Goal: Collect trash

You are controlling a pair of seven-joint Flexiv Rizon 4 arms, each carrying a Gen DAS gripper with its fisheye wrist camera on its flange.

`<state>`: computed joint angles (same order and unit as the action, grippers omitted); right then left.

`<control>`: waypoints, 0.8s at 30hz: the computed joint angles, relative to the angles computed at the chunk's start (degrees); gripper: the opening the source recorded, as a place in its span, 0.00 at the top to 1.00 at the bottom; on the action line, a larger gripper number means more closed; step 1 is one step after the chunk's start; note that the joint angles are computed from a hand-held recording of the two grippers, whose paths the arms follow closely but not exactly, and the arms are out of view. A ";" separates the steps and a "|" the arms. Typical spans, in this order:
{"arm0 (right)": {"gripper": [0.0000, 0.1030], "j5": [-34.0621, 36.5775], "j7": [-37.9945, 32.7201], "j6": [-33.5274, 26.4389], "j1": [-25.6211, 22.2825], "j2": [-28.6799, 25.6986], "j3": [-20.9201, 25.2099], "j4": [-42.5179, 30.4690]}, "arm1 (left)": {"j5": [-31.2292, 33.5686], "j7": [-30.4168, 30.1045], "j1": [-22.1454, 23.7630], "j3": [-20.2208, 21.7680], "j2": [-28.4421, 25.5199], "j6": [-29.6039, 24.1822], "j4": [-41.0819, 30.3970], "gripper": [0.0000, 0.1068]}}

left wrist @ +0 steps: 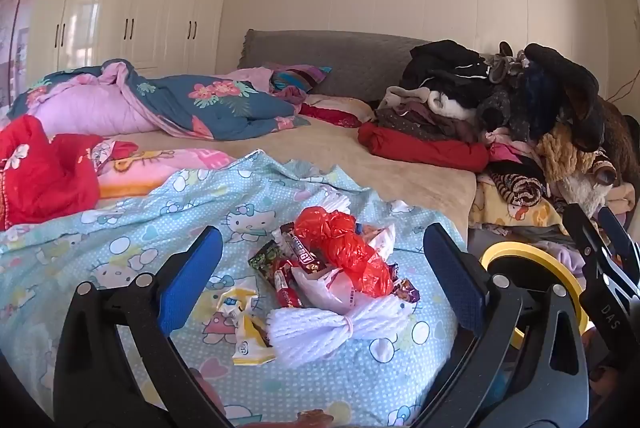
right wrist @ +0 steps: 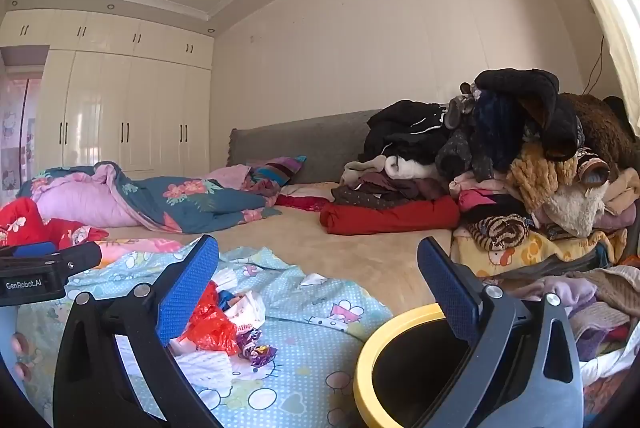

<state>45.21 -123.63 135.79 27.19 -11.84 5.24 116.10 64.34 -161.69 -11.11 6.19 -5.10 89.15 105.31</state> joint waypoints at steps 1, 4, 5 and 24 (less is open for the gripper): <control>0.06 0.02 -0.06 -0.10 0.00 -0.01 0.00 0.00 | -1.99 1.50 0.61 -0.17 -0.15 0.96 0.57 0.14; 0.06 0.38 -0.43 -0.12 0.14 -0.17 -0.09 -0.19 | -6.79 6.36 1.65 0.00 -0.70 3.10 1.38 0.14; 0.06 0.73 -0.79 -0.28 0.27 -0.23 -0.20 -0.37 | -8.15 7.80 1.78 0.63 -0.41 4.05 2.13 0.14; 0.06 0.33 -1.32 -0.94 0.34 0.58 0.39 0.18 | -1.02 0.47 -0.02 0.36 0.51 2.35 0.26 0.14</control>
